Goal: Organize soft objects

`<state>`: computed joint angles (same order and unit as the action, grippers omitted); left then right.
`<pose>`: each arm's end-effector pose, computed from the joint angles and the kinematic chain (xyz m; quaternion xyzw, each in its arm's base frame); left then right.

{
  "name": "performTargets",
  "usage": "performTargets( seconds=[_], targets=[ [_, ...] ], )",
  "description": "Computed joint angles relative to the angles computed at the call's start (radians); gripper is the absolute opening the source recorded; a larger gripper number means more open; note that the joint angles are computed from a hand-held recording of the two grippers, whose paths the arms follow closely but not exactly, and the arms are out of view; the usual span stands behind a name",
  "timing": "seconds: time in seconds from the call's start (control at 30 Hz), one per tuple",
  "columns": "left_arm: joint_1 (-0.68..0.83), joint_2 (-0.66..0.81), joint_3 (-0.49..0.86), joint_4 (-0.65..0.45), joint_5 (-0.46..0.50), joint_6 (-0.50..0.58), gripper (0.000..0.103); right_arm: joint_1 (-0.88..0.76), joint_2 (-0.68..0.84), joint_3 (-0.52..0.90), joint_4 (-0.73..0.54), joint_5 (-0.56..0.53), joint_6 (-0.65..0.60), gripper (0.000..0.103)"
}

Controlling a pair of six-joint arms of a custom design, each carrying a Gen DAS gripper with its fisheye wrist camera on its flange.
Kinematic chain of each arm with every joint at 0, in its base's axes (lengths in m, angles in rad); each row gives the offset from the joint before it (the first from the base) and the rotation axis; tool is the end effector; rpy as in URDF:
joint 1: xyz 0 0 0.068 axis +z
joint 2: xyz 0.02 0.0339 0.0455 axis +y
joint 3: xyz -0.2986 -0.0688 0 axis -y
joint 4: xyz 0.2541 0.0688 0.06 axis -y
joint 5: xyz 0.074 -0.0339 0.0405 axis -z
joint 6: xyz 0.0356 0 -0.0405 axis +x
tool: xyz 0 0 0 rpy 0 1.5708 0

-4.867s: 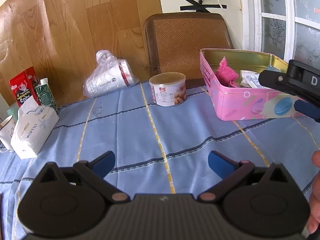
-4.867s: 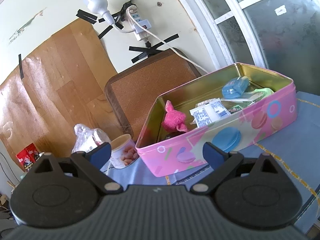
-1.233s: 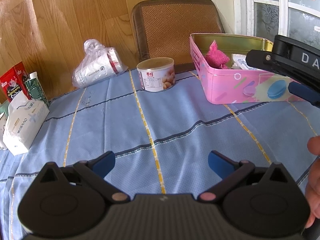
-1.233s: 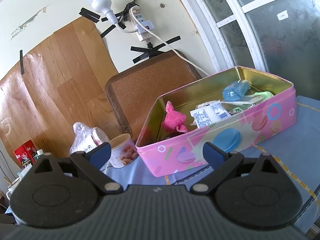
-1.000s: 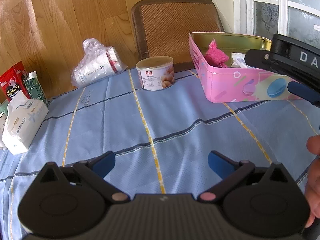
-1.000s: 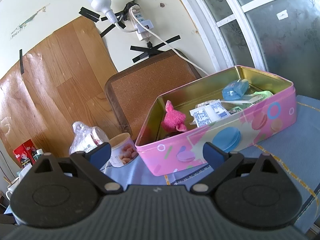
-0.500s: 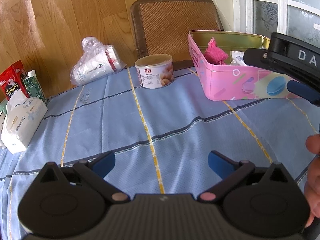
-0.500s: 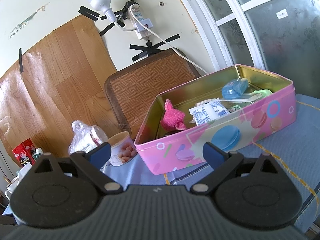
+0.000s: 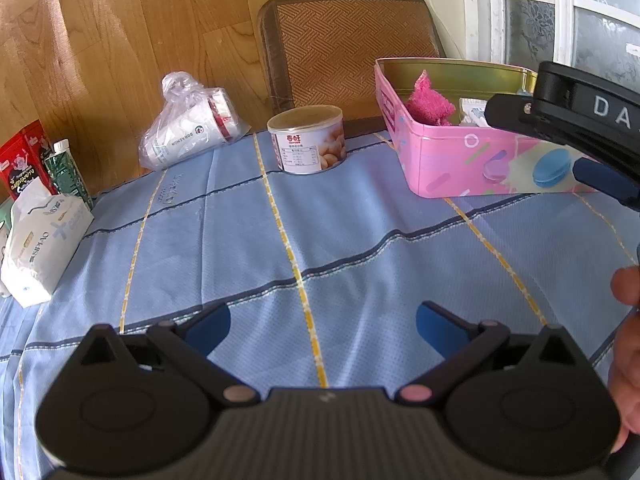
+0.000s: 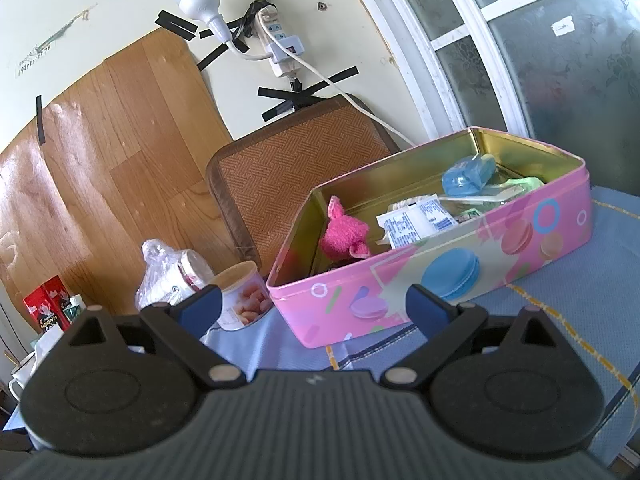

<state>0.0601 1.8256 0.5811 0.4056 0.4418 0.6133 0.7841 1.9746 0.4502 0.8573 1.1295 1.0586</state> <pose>0.3049 0.0031 0.1020 0.3242 0.8551 -0.0778 0.3971 0.2204 0.1743 0.0818 0.3355 0.7208 0.0026 0.6065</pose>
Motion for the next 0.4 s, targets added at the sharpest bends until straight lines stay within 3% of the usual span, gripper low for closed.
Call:
performTargets(
  seconds=[0.4],
  targets=[
    [0.029,0.004,0.041,-0.079,0.075,0.033,0.103,0.0,0.001,0.002,-0.004,0.001,0.002,0.1]
  ],
)
